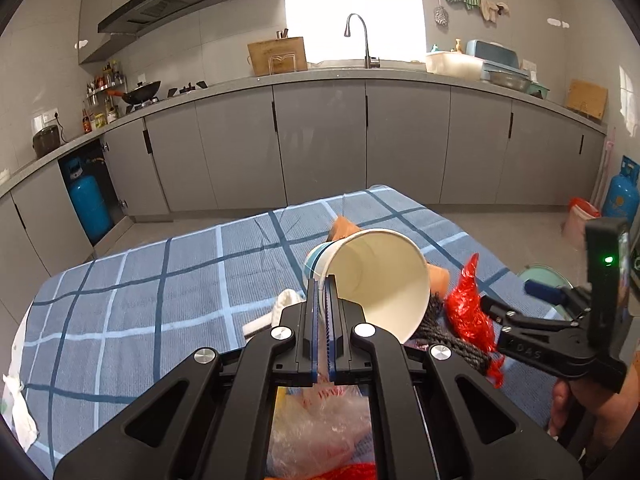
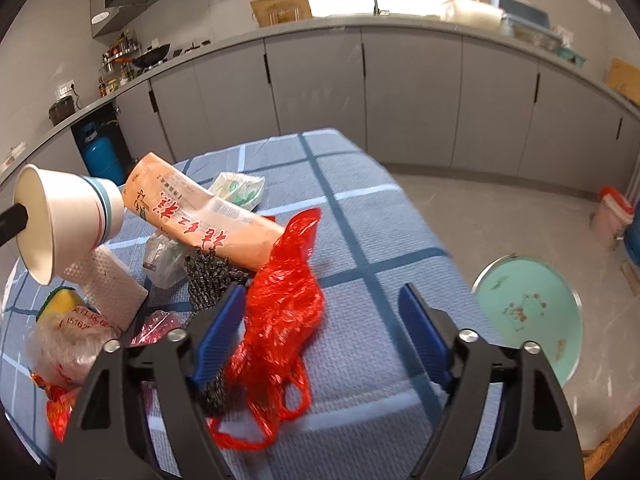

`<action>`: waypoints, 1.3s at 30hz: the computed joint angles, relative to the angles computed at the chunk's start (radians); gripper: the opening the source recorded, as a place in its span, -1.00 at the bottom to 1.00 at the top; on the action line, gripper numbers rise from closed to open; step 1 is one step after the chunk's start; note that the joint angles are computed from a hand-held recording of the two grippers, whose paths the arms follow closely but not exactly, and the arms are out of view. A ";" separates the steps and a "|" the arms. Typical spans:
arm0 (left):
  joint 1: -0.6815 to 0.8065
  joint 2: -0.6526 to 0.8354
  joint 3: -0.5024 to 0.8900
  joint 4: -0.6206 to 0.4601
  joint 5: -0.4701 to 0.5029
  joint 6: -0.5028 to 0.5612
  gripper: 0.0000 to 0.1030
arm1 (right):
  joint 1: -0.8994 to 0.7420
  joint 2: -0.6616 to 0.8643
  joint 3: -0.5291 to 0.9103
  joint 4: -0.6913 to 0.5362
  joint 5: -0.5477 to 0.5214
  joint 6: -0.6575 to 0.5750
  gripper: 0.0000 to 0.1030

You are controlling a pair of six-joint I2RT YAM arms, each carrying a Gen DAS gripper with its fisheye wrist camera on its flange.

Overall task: Collect trash
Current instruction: 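Carry the cup and red bag over the green basin with both tools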

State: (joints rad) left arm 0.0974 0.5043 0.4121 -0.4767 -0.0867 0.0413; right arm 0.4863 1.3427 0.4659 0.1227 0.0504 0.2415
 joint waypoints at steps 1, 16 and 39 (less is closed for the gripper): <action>0.011 0.013 -0.001 0.012 0.010 0.006 -0.92 | -0.006 0.027 0.011 0.004 -0.023 0.000 0.27; -0.163 0.084 0.024 0.066 -0.138 -0.041 -0.91 | -0.048 -0.030 -0.007 -0.002 -0.142 -0.019 -0.74; -0.656 0.600 0.182 0.330 -0.385 -0.229 -0.91 | -0.635 -0.157 0.007 -0.108 -0.403 -0.248 -0.74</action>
